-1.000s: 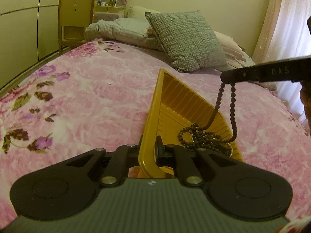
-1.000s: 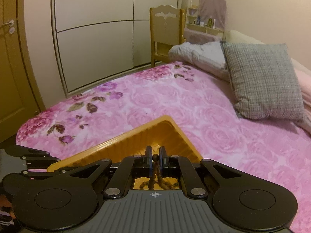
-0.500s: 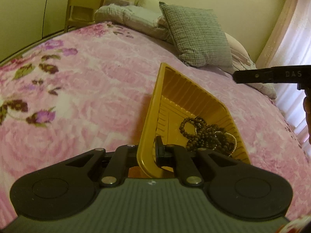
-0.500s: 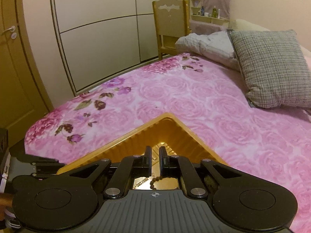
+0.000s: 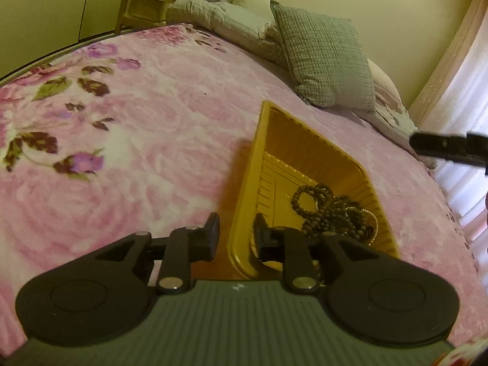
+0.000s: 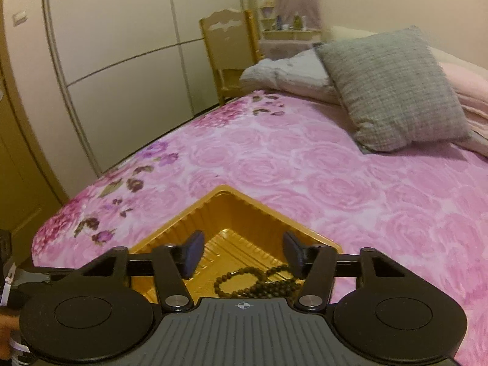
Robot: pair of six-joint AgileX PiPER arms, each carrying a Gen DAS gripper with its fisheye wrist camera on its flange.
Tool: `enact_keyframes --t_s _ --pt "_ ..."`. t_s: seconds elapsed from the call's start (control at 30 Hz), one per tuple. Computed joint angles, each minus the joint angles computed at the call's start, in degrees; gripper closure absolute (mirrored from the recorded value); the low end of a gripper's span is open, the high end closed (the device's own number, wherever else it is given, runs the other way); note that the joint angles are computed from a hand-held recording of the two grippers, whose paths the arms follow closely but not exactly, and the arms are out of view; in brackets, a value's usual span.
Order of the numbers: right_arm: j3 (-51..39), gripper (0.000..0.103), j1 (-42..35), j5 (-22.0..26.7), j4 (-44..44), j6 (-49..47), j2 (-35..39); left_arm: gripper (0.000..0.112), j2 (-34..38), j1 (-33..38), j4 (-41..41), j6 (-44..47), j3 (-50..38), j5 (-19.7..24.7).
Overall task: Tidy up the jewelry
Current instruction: 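Set the orange tray flat on the bedspread and open the left gripper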
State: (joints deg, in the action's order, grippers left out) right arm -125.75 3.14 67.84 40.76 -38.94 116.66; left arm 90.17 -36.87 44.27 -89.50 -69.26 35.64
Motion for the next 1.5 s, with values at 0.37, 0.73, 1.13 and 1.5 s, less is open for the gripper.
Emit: enact_keyframes --t_s 0.37,0.73,1.13,1.5 --pt "18.6 0.038 -10.0 -5.5 5.0 1.7 -7.4 0.079 -1.1 -2.2 1.3 1.6 -2.1 6.5" --pt "41.7 0.035 -21.4 -13.7 9.4 3.0 -20.1 0.033 2.7 -10.4 1.3 12.1 -14.2 20.7" --pt "58.0 0.026 -26.1 -13.1 6.8 -4.3 -35.7 0.01 7.8 -20.6 4.6 12.6 -21.1 28.0" --pt "66.2 0.025 -27.3 -11.0 2.8 -4.9 -44.1 0.01 12.5 -24.9 0.6 14.1 -26.7 32.3"
